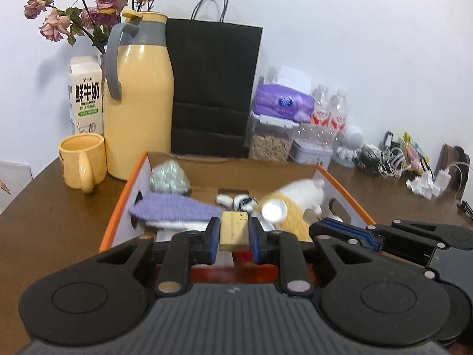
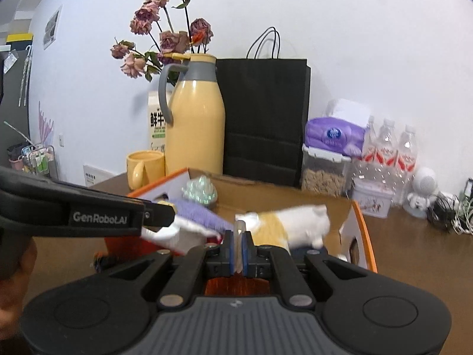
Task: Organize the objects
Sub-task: 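Carry the beige block and clear piece over the cardboard box with both tools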
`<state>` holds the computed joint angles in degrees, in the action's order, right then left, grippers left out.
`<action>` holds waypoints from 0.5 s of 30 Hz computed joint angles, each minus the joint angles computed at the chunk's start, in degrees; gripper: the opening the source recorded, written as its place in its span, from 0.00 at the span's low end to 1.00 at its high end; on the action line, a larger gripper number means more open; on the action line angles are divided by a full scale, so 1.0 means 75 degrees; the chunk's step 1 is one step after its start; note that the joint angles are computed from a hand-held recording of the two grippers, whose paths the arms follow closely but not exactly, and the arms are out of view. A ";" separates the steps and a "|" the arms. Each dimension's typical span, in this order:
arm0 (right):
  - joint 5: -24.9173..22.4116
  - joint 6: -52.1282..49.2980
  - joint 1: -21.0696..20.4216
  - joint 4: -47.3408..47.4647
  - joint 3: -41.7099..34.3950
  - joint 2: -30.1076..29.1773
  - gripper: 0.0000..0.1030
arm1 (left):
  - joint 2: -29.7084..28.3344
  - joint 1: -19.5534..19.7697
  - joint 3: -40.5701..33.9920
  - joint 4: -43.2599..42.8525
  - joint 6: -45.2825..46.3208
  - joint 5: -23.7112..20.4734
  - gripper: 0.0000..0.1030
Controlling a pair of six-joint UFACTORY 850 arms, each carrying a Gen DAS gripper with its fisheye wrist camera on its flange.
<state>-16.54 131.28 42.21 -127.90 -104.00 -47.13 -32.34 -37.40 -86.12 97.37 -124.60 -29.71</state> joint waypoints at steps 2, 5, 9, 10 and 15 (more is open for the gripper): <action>0.0115 -0.0295 -0.0035 0.0237 -0.0453 -0.0252 0.04 | -0.0106 0.0090 -0.0175 0.0035 0.0021 0.0019 0.21; 0.0342 -0.0973 -0.0114 0.0897 -0.1225 -0.0701 0.04 | -0.0326 0.0252 -0.0492 -0.0015 0.0152 0.0119 0.21; 0.0549 -0.2606 -0.0206 0.2504 -0.2258 -0.1310 0.04 | -0.0660 0.0500 -0.0961 -0.0312 0.0485 0.0307 0.21; 0.0563 -0.3148 -0.0227 0.3008 -0.2549 -0.1480 0.04 | -0.0728 0.0549 -0.1055 -0.0354 0.0521 0.0341 0.21; 0.0737 -0.4406 -0.0345 0.4319 -0.3662 -0.2141 0.04 | -0.1054 0.0736 -0.1410 -0.0580 0.0803 0.0587 0.21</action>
